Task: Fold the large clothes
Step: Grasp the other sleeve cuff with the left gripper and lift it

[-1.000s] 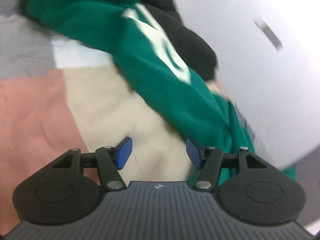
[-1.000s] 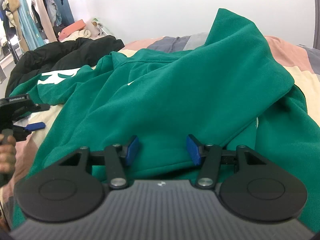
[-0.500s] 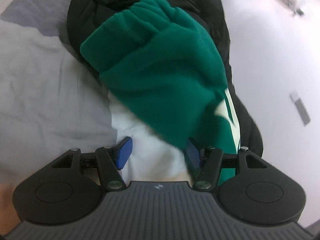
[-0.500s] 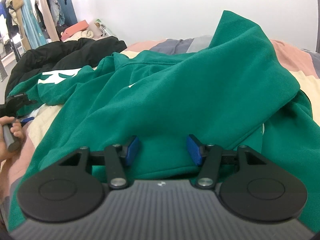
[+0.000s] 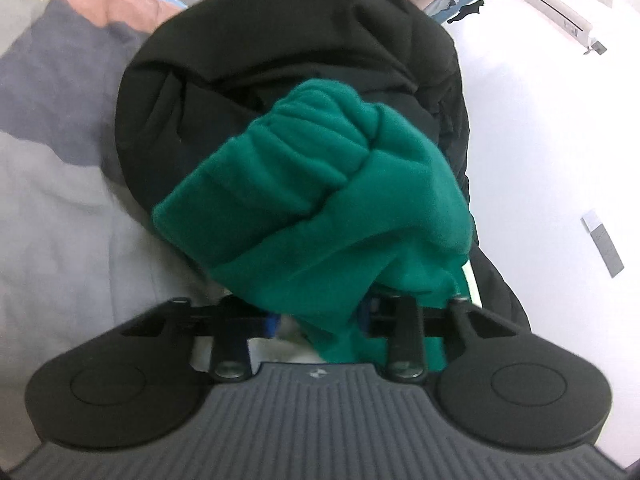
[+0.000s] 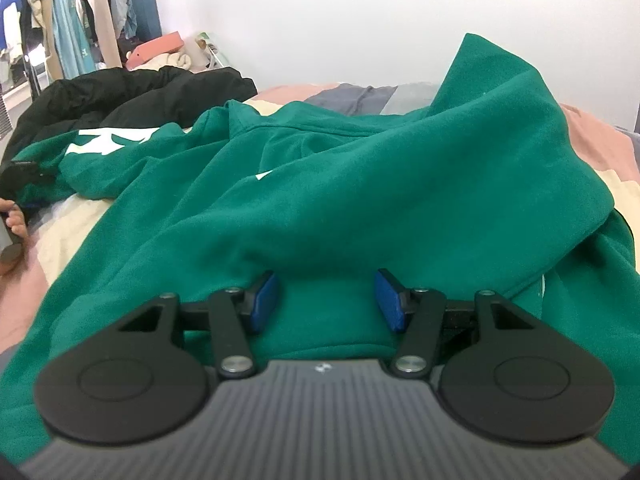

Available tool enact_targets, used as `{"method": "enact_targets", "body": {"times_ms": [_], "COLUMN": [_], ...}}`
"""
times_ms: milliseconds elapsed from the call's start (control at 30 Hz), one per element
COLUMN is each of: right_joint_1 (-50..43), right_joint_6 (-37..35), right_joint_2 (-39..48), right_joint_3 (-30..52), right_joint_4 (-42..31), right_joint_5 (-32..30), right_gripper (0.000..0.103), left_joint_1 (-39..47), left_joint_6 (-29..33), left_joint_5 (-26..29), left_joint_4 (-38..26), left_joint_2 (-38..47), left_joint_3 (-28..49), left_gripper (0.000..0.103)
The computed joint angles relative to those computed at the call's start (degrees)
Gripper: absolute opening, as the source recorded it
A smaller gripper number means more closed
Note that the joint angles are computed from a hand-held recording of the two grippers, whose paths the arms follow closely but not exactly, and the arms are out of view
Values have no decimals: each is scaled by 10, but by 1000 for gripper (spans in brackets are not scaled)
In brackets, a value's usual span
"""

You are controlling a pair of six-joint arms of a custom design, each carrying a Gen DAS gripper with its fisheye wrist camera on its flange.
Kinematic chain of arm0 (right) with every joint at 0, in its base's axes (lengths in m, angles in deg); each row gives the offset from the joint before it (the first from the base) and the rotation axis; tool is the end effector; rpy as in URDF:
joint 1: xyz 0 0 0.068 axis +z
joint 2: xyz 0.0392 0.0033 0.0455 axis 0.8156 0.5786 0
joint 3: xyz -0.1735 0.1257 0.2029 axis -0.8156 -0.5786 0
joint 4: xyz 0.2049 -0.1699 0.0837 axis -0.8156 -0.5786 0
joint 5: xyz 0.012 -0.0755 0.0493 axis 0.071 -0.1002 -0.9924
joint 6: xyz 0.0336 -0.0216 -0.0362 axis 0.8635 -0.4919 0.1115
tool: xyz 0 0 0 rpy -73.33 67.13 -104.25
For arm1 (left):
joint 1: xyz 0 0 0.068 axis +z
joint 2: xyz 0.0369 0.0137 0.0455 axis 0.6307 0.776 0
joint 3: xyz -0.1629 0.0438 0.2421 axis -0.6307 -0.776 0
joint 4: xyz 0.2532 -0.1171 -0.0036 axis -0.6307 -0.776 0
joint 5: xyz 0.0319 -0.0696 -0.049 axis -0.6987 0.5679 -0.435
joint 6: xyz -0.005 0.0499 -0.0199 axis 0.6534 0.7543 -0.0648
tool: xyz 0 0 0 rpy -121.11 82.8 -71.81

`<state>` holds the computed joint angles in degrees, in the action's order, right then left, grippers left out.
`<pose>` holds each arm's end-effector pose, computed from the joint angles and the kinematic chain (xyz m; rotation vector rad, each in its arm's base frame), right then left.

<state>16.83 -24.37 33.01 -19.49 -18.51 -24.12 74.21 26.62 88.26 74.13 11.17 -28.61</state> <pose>0.1951 -0.1175 0.1536 -0.3421 2.2105 0.4334 0.1777 0.1233 0.1505 -1.3099 1.6341 -0.1344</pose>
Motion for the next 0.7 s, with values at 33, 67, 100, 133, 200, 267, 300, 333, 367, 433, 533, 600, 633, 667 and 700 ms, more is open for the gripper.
{"method": "enact_targets", "body": {"times_ms": [33, 67, 100, 133, 200, 267, 300, 333, 367, 433, 533, 600, 633, 667, 700], "right_joint_1": [1, 3, 6, 9, 12, 9, 7, 6, 4, -4, -13, -22, -27, -36, -47], "right_joint_6": [2, 5, 7, 8, 7, 6, 6, 7, 6, 4, -9, -24, -31, -41, -50], "right_joint_2": [0, -3, -7, -13, -23, -25, -25, -27, -29, -32, -39, -47, -48, -50, -50], "right_joint_3": [1, 1, 0, -3, -9, -7, -6, -5, -2, 2, 9, 14, 19, 25, 32], "right_joint_4": [0, 1, 3, 6, 12, 7, 3, -1, -7, -21, -59, -82, -95, -114, -133], "right_joint_5": [1, 4, 7, 11, 16, 14, 13, 13, 12, 4, 1, -9, -16, -27, -38], "right_gripper": [57, 57, 57, 57, 56, 56, 55, 54, 54, 54, 55, 55, 55, 55, 55], "left_joint_1": [2, -22, -35, -53, -48, -88, -115, -152, -178, -247, -363, -462, -527, -581, -643], "left_joint_6": [21, 35, 46, 55, 79, 117, 150, 191, 213, 246, 262, 267, 266, 267, 276], "left_joint_5": [-11, -56, -81, -109, -115, -165, -197, -239, -265, -322, -424, -511, -564, -608, -659], "left_joint_4": [-34, -70, -82, -113, -187, -253, -277, -303, -318, -378, -435, -475, -496, -509, -514], "left_joint_2": [-31, -59, -59, -88, -167, -227, -250, -271, -282, -296, -274, -242, -221, -199, -172], "left_joint_3": [4, 12, 23, 30, 44, 66, 79, 96, 108, 161, 243, 310, 344, 372, 398], "left_gripper": [20, 17, 15, 13, 11, 10, 10, 10, 10, 10, 10, 10, 10, 10, 10]}}
